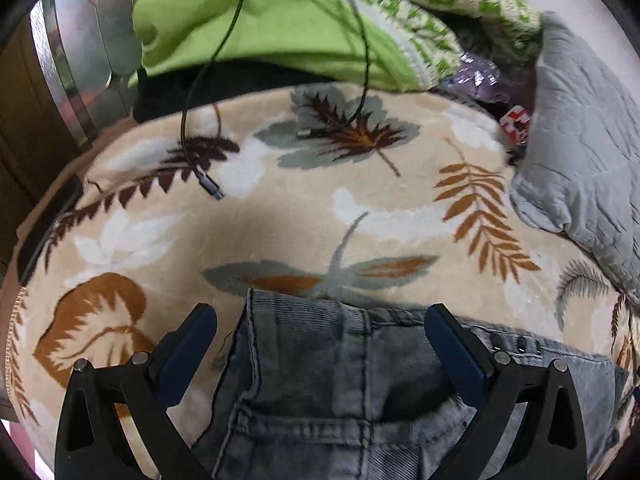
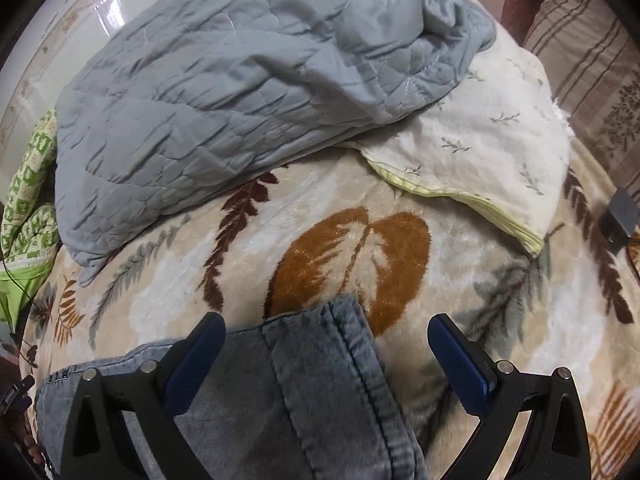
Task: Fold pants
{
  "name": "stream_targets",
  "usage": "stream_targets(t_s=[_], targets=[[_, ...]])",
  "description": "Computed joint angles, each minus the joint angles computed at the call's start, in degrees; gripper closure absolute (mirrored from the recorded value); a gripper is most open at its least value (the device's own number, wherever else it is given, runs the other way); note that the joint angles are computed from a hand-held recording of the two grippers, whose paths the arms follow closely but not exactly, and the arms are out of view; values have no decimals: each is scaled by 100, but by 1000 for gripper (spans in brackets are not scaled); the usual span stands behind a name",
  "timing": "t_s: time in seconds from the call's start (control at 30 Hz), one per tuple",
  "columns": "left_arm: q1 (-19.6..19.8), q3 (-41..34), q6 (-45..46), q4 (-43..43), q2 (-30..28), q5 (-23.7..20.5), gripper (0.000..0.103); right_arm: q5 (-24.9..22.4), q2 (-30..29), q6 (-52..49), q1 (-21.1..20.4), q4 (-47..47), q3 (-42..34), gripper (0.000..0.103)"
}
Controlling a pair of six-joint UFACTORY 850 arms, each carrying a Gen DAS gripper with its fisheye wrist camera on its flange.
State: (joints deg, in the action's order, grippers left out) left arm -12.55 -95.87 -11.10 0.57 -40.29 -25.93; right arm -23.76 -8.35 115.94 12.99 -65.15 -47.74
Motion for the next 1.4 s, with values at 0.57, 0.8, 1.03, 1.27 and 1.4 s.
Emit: stream_targets(t_s=[0.57, 0.8, 1.03, 1.27, 1.4], targets=[[466, -392, 2367, -2603, -272, -618, 50, 353, -536, -251, -127, 171, -164, 30], [514, -498, 2352, -2632, -305, -786, 50, 465, -451, -320, -206, 178, -67, 30], [506, -534, 2474, -2784, -431, -869, 80, 476, -503, -294, -194, 129, -115, 29], [495, -345, 2610, -2916, -294, -563, 89, 543, -429, 665, -161, -922, 51, 65], [446, -114, 2870, -3083, -51, -215, 90, 673, -275, 1285, -220, -1463, 225, 82]])
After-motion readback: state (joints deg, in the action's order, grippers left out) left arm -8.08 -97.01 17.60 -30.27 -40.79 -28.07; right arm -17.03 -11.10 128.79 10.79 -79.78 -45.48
